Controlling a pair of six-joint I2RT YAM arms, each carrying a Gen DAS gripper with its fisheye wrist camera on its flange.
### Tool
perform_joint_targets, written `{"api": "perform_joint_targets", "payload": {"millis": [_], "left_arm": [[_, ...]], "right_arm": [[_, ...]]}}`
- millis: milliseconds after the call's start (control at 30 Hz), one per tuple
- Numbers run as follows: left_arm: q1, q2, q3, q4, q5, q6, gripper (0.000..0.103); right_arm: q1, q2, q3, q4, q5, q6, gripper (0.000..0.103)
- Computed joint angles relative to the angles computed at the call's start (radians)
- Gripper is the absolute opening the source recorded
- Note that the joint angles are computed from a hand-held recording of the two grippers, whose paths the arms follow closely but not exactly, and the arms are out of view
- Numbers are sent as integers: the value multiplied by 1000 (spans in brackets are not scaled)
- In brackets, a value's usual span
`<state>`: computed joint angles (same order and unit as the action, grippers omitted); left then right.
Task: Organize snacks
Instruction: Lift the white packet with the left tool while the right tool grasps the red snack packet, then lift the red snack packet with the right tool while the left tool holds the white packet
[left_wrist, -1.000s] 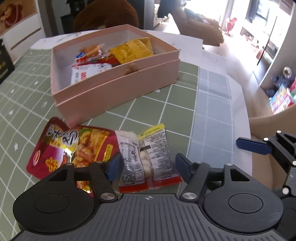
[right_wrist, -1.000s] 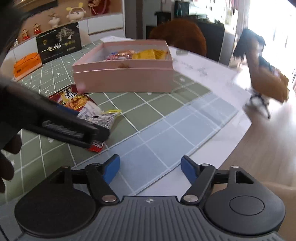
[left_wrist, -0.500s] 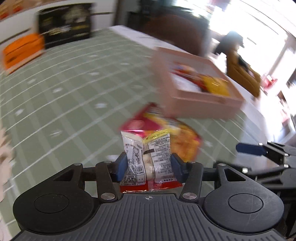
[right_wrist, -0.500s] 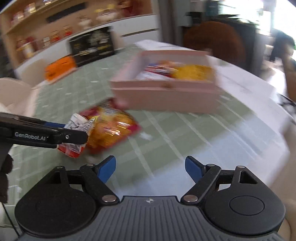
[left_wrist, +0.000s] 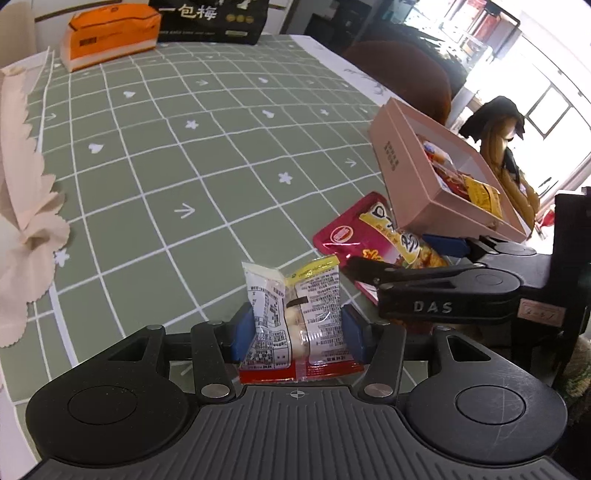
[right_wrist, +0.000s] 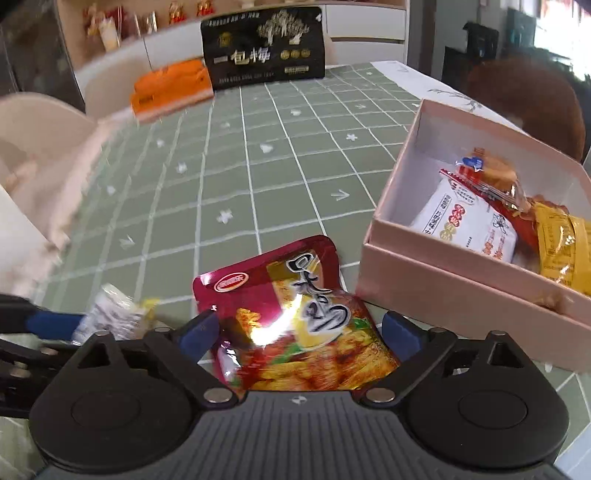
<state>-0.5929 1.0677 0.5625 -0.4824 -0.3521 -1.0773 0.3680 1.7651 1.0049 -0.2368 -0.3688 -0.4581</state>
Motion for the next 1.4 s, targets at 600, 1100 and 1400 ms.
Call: {"api": "perform_joint_targets", "payload": {"millis": [600,1100,1400], "left_arm": [[-71,111,50,70,24,-4,56],[-60,-20,-21,18,-15,-99,56],[-44,-45,-44,15,-35,-137,56]], "right_arm": [[-291,-213,-86,-267,-37,-140,27],[-136,-17,113,-120,-29,108,72],[-113,83,240,-374,-136,100,76]]}}
